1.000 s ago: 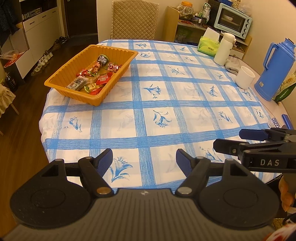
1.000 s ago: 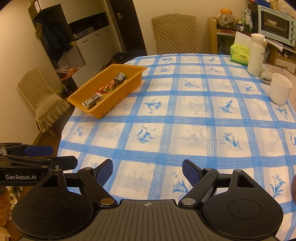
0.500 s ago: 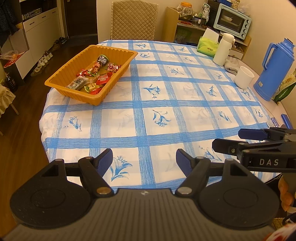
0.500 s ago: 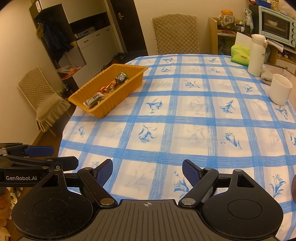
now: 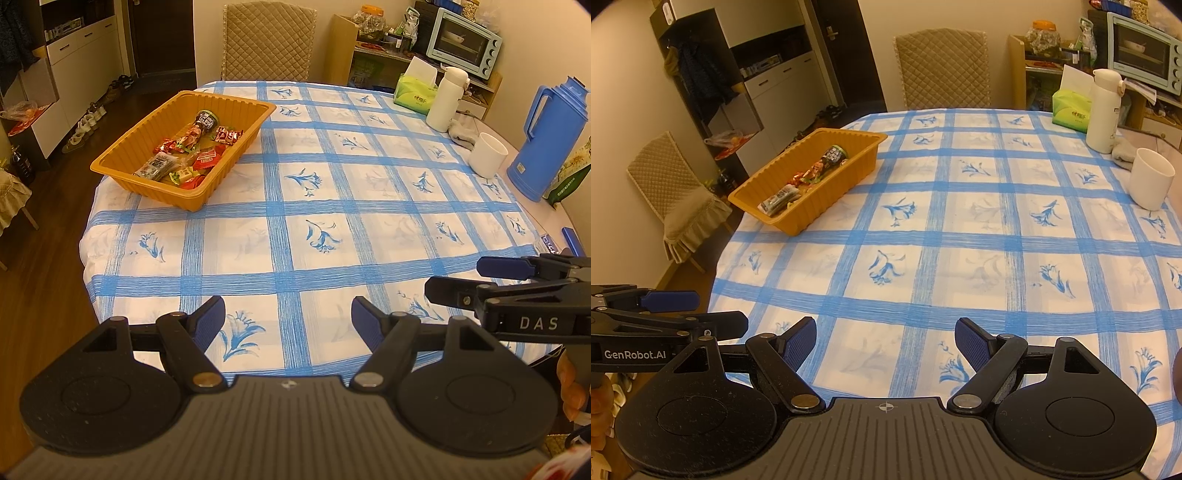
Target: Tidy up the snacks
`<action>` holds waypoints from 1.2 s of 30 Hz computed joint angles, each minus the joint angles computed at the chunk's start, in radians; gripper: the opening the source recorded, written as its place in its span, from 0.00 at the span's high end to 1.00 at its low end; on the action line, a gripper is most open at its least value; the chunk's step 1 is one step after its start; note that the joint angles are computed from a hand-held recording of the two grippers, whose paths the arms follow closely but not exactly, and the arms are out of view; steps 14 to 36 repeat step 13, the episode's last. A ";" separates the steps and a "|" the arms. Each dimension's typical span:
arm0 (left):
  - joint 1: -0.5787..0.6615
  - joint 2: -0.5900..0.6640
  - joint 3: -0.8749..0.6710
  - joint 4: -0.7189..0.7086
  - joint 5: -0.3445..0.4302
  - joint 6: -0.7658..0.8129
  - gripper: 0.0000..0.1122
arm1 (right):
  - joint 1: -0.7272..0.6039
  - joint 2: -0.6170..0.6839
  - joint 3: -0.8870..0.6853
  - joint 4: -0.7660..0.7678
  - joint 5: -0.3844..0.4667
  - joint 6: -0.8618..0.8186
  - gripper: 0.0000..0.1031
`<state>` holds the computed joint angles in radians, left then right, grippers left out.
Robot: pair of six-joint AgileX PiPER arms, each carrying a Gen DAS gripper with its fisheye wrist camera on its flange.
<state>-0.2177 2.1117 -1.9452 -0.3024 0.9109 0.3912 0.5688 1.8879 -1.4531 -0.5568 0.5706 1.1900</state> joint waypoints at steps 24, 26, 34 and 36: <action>-0.002 -0.019 0.020 -0.001 -0.012 0.000 0.34 | 0.003 -0.002 -0.005 0.001 0.005 -0.001 0.21; -0.002 -0.019 0.020 -0.001 -0.012 0.000 0.34 | 0.003 -0.002 -0.005 0.001 0.005 -0.001 0.21; -0.002 -0.019 0.020 -0.001 -0.012 0.000 0.34 | 0.003 -0.002 -0.005 0.001 0.005 -0.001 0.21; -0.002 -0.019 0.020 -0.001 -0.012 0.000 0.34 | 0.003 -0.002 -0.005 0.001 0.005 -0.001 0.21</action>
